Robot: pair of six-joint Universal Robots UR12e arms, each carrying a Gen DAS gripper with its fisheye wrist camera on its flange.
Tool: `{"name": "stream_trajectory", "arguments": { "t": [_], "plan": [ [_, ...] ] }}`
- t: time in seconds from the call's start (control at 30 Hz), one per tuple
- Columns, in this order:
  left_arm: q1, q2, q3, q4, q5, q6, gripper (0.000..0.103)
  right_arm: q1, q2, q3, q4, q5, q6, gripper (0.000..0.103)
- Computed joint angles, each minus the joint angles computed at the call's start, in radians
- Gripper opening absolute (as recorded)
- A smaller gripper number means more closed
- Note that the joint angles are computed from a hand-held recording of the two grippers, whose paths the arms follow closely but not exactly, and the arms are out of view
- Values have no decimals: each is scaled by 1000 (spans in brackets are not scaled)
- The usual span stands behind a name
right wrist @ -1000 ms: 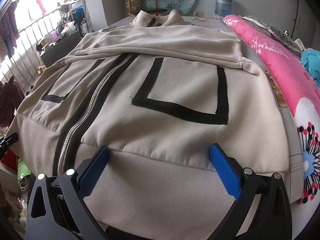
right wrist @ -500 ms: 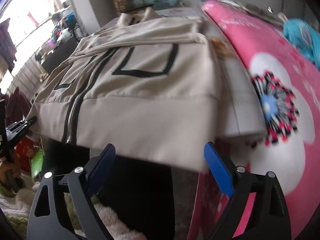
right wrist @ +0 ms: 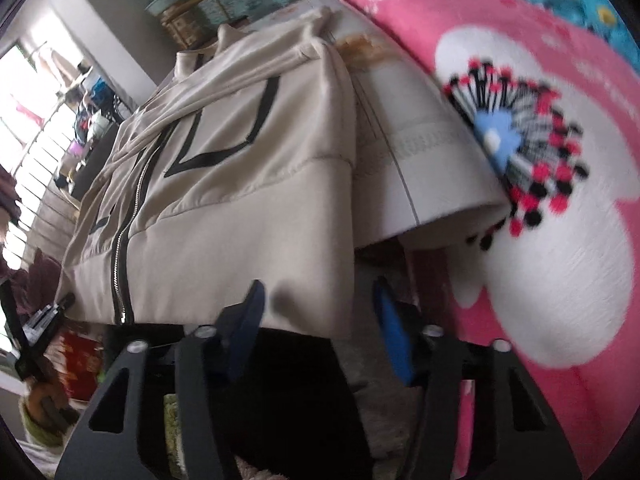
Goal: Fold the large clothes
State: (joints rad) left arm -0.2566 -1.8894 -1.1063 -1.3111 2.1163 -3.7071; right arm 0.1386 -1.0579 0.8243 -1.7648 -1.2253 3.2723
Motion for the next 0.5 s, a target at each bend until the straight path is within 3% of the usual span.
{"name": "stream_trajectory", "arguments": {
  "t": [0.2, 0.4, 0.5],
  "plan": [
    [1, 10, -18, 41, -8, 21, 11, -7, -25, 33, -34, 39, 10, 9],
    [-3, 30, -39, 140, -4, 109, 7, 3, -22, -2, -76, 34, -11, 6],
    [6, 34, -31, 190, -39, 119, 7, 5, -3, -44, -106, 56, -9, 6]
  ]
}}
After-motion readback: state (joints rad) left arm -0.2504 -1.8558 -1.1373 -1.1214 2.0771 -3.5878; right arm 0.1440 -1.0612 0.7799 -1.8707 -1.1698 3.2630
